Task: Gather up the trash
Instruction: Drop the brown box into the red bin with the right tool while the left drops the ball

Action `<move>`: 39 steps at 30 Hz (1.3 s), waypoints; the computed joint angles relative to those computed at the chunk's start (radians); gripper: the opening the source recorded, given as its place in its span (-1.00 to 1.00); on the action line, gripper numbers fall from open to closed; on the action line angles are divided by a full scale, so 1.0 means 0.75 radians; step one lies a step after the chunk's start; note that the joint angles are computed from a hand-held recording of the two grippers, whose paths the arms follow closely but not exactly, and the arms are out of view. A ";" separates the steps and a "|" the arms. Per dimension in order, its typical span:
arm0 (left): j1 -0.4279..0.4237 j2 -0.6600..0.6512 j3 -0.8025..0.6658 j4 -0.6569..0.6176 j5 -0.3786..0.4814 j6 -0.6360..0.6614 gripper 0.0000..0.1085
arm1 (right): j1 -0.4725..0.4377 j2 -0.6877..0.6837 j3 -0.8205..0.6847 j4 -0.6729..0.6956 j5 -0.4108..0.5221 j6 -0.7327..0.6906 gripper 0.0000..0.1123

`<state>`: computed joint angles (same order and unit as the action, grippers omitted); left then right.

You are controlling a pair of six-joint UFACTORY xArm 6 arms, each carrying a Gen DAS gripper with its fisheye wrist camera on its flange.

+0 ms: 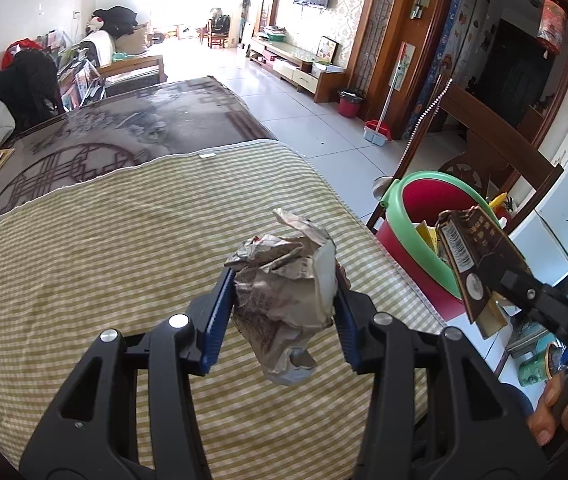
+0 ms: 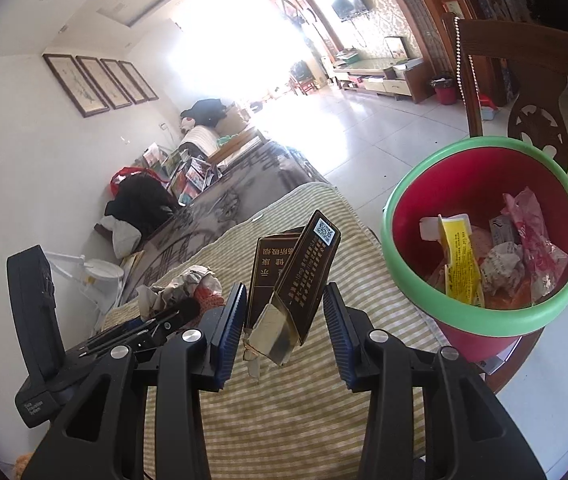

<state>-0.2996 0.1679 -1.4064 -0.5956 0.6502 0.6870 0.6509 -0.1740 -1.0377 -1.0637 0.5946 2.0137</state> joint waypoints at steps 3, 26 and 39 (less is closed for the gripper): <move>-0.014 0.018 -0.028 -0.009 0.019 0.005 -0.17 | -0.023 -0.047 0.050 -0.015 0.000 0.053 -0.31; -0.249 0.424 -0.653 -0.146 0.432 0.074 0.46 | -0.180 -0.452 0.383 0.065 0.405 0.201 0.13; -0.021 -0.130 0.051 -0.202 -0.065 0.161 0.80 | 0.103 -0.021 -0.092 -0.076 0.437 0.017 0.57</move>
